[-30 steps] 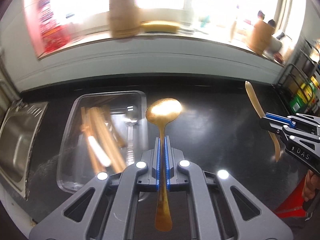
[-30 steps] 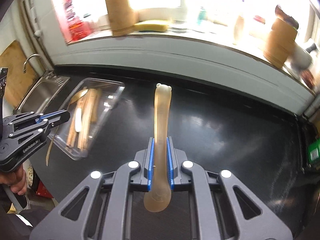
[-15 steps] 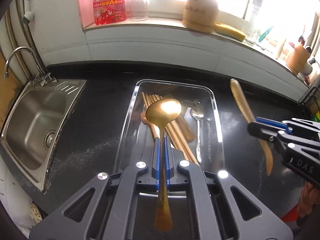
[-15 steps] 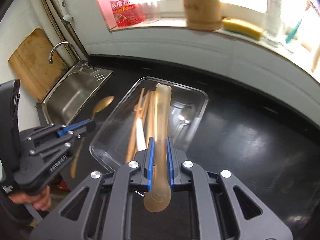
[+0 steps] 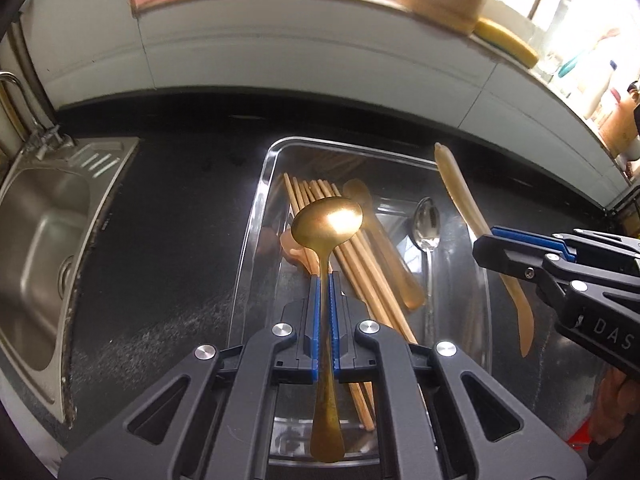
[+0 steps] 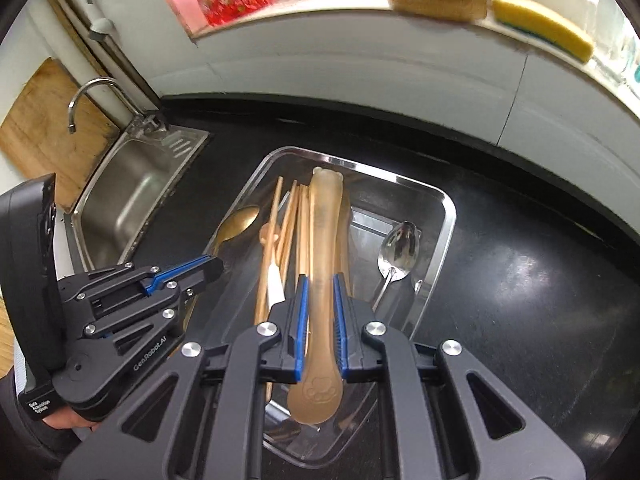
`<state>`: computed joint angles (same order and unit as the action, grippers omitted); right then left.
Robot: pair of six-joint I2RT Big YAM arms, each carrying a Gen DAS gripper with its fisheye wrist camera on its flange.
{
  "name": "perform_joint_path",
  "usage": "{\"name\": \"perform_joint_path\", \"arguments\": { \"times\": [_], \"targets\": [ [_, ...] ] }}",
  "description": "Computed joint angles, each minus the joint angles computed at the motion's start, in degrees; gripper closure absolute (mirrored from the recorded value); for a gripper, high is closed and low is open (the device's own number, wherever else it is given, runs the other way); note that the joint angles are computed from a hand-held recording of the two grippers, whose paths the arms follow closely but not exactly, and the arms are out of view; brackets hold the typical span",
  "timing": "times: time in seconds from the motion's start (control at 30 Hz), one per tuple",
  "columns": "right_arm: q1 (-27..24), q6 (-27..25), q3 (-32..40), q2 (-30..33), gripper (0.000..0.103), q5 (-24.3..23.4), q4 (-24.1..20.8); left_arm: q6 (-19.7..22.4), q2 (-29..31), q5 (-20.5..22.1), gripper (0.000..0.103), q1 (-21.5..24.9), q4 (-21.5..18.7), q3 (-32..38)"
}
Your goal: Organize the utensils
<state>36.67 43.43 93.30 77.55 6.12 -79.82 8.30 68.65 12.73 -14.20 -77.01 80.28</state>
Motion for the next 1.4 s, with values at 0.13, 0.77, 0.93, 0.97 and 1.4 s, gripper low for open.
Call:
{"name": "perform_joint_path", "arguments": {
  "times": [0.13, 0.77, 0.93, 0.97, 1.4],
  "targets": [
    [-2.16, -0.64, -0.89, 1.23, 0.09, -3.19, 1.19, 0.43, 2.08, 0.47, 0.099, 0.28, -0.27, 0.19],
    [-6.75, 1.78, -2.05, -6.0, 0.019, -2.11, 3.38, -3.03, 2.03, -3.16, 0.006, -0.26, -0.6, 4.5],
    [-4.82, 2.59, -2.03, -8.03, 0.019, 0.05, 2.87, -2.97, -0.1, -3.8, 0.006, -0.67, -1.02, 4.91],
    [-4.49, 2.75, -2.14, -8.63, 0.019, 0.46, 2.66, -2.94, -0.55, -3.84, 0.006, -0.79, -1.14, 4.92],
    [3.43, 14.66, -6.48, -21.58, 0.009, 15.06, -11.44, -8.75, -7.33, -10.44, 0.006, -12.04, -3.67, 5.95]
  ]
}}
